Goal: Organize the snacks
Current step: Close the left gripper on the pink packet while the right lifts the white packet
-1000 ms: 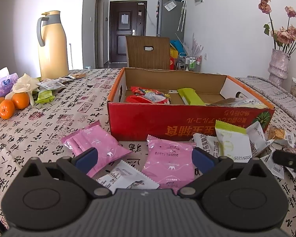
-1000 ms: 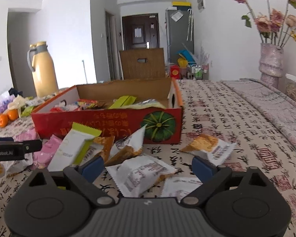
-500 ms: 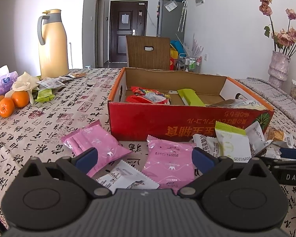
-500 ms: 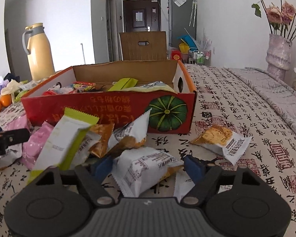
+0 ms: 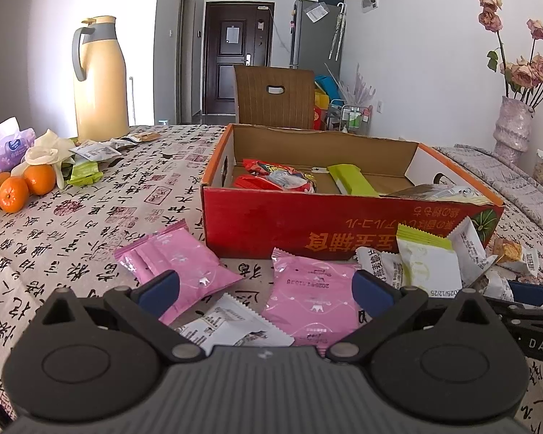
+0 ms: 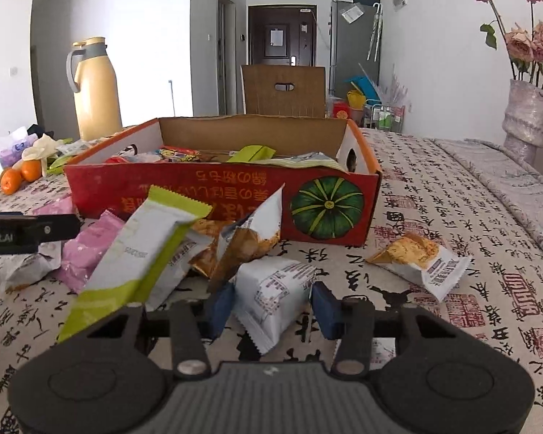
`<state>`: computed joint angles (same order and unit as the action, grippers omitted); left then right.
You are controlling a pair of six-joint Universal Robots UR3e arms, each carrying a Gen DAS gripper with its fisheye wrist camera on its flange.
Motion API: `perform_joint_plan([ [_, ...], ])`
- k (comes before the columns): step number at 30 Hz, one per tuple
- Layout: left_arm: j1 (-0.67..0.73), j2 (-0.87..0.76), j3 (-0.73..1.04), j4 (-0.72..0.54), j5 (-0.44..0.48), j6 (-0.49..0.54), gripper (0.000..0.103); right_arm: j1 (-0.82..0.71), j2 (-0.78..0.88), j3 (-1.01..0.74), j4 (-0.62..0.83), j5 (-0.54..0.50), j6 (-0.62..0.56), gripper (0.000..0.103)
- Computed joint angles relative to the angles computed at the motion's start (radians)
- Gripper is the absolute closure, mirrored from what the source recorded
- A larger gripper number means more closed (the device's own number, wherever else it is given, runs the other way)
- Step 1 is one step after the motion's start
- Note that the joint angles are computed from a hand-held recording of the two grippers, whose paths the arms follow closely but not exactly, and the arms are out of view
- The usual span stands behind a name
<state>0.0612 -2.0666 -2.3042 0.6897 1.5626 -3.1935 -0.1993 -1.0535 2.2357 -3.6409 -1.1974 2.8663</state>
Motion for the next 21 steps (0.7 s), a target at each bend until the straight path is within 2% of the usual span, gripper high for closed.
perform_joint_plan([
  [5,-0.002,0.006,-0.002,-0.006,0.006,-0.007,0.000,-0.022,-0.007,0.037,-0.044,0.022,0.011,0.061],
  [8,0.005,0.044,0.001,-0.066,0.000,-0.008,0.000,-0.033,-0.019,0.066,-0.069,0.027,0.022,0.061],
  [12,0.068,0.136,-0.023,-0.166,-0.074,0.006,0.000,-0.059,-0.051,0.119,-0.113,0.051,0.023,0.061],
  [15,0.081,0.157,0.005,-0.217,-0.036,0.046,0.000,-0.071,-0.068,0.140,-0.142,0.059,0.023,0.061],
  [21,0.084,0.143,0.177,-0.460,0.066,0.053,0.000,-0.087,-0.078,0.152,-0.168,0.059,0.045,0.061],
])
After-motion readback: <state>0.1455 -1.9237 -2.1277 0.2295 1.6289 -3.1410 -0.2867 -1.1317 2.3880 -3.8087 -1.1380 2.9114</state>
